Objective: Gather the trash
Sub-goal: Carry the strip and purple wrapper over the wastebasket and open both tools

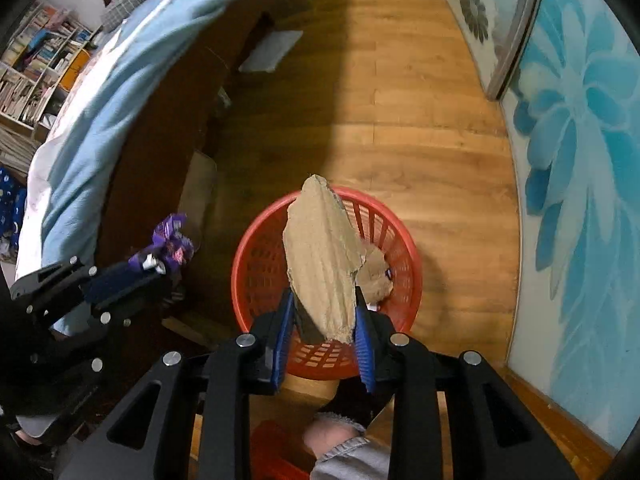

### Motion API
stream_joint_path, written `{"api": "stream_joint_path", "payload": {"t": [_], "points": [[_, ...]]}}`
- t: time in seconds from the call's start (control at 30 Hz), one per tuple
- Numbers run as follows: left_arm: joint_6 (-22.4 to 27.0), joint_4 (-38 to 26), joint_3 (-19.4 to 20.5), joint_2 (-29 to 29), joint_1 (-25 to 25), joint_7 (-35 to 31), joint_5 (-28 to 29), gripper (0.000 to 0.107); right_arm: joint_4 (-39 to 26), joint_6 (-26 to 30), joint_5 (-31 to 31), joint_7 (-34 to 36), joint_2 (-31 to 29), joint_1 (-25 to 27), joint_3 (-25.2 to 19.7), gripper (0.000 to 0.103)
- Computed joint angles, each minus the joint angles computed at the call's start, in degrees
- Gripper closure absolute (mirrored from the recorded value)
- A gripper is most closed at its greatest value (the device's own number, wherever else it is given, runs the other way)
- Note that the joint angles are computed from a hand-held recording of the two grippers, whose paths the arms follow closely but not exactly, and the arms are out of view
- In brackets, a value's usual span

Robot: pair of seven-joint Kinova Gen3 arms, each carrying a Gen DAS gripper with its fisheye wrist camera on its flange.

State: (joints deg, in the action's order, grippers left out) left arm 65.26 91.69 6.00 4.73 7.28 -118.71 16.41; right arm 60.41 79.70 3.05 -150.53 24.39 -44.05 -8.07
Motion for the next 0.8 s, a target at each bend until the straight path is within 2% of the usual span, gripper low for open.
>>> {"api": "stream_joint_path", "payload": {"t": [0.17, 0.33, 0.43, 0.47, 0.5, 0.57, 0.67, 0.8], "points": [[1.58, -1.26, 0.82, 1.82, 0.4, 2.95, -2.71, 0.09, -0.54, -0.61, -1.95, 1.87, 1.75, 0.81, -0.6, 0.074], [1.75, -0.42, 0.43, 1.05, 1.16, 3.27, -3.14, 0.09, -5.31, 1.75, -2.29, 2.47, 4.44, -0.38, -0.12, 0.072], [1.58, -0.22, 0.54, 1.0, 1.74, 4.57, -4.56, 0.087, -7.15, 3.32, -1.71, 2.28, 5.41, -1.04, 0.62, 0.048], [1.97, -0.32, 0.5, 0.96, 1.75, 4.73, -4.86, 0.082, -7.85, 4.03, -1.22, 2.09, 5.65, -1.51, 0.91, 0.048], [2.25, -0.44, 0.4, 0.88, 1.63, 4.79, -4.81, 0.069, -8.49, 5.07, -0.64, 1.7, 5.79, -2.0, 1.26, 0.047], [2.6, -0.59, 0.02, 0.32, 1.04, 4.53, -4.27, 0.053, -9.32, 7.17, 0.21, 0.24, 5.72, -2.65, 2.01, 0.047], [2.72, -1.06, -0.27, -0.67, 0.54, 4.04, -4.2, 0.052, -9.25, 7.86, 1.64, -1.88, 4.58, -3.16, 2.66, 0.044], [3.32, -2.25, -0.97, -1.41, -0.48, 3.83, -3.78, 0.045, -12.05, 9.54, 5.43, -4.26, 3.75, -4.69, 3.6, 0.044]]}}
